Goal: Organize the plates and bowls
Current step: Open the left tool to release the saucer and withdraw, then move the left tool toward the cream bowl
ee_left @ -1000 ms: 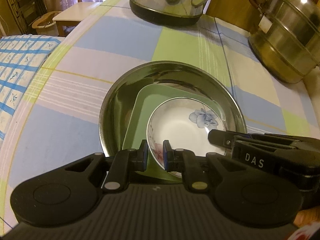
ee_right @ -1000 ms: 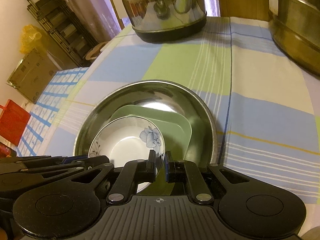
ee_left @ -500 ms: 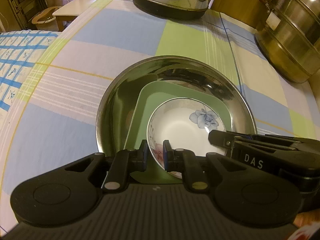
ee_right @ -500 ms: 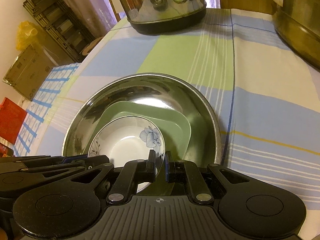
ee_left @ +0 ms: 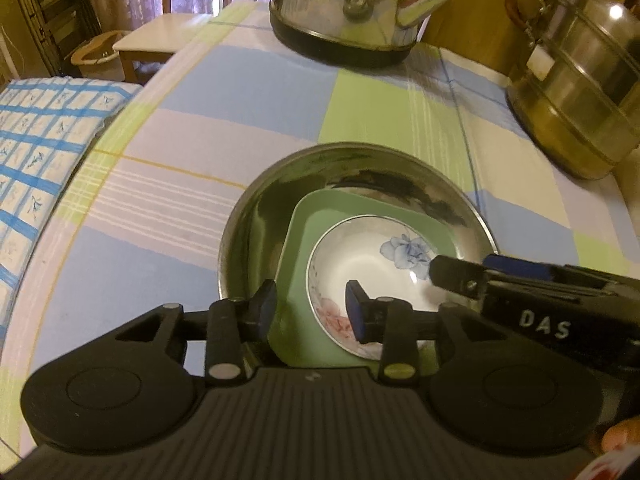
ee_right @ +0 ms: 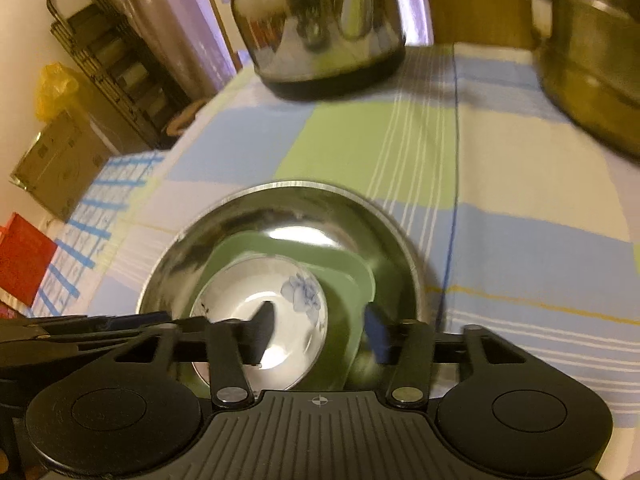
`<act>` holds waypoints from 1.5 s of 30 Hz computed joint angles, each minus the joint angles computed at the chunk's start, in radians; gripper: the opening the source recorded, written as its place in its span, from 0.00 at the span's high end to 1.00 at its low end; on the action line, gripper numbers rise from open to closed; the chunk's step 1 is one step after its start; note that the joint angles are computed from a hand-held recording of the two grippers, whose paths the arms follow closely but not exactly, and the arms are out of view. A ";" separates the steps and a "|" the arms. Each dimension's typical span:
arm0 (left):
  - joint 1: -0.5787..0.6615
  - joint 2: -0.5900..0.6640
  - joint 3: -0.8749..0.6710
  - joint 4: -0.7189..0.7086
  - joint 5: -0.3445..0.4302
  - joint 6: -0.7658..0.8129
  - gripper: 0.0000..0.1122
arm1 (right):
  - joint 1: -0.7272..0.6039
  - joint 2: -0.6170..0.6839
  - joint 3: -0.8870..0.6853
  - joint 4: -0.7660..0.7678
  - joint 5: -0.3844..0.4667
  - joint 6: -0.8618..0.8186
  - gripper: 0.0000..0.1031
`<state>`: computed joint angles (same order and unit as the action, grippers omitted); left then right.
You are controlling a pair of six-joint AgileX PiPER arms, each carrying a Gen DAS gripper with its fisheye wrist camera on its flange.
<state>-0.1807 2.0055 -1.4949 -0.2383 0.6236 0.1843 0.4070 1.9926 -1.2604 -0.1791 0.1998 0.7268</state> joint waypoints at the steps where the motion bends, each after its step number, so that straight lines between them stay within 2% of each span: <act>1: 0.001 -0.020 0.017 -0.003 -0.007 0.006 0.65 | -0.001 -0.023 0.025 -0.032 -0.011 0.031 0.43; 5: 0.004 -0.097 0.080 -0.024 -0.025 0.028 0.58 | -0.012 -0.106 0.113 -0.047 -0.040 0.062 0.39; 8: 0.007 -0.166 0.140 -0.047 -0.034 0.048 0.52 | -0.008 -0.184 0.192 -0.150 -0.059 0.170 0.37; 11: -0.005 -0.230 0.188 -0.021 -0.028 0.022 0.51 | -0.002 -0.257 0.262 -0.278 -0.067 0.297 0.34; 14: -0.015 -0.305 0.243 -0.009 -0.016 0.000 0.46 | 0.006 -0.339 0.337 -0.330 -0.075 0.355 0.33; 18: -0.030 -0.412 0.328 0.001 -0.020 -0.022 0.41 | 0.019 -0.458 0.429 -0.270 -0.065 0.308 0.33; 23: -0.058 -0.551 0.429 0.020 -0.006 -0.063 0.39 | 0.076 -0.619 0.536 -0.405 0.003 0.475 0.33; 29: -0.119 -0.711 0.552 0.056 0.021 -0.123 0.37 | 0.190 -0.817 0.656 -0.506 0.122 0.654 0.33; 33: -0.164 -0.808 0.626 0.081 0.045 -0.175 0.36 | 0.303 -0.930 0.712 -0.525 0.239 0.726 0.33; 37: -0.219 -0.884 0.688 0.112 0.066 -0.238 0.35 | 0.474 -1.024 0.764 -0.599 0.390 0.893 0.33; 45: -0.365 -0.976 0.762 0.222 0.095 -0.408 0.33 | 0.819 -1.113 0.826 -0.661 0.689 1.164 0.33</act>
<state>-0.5453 1.0292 -0.7328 -0.0165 0.7190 -0.2240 1.2259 0.8800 -0.4341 -0.8402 0.8884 1.8905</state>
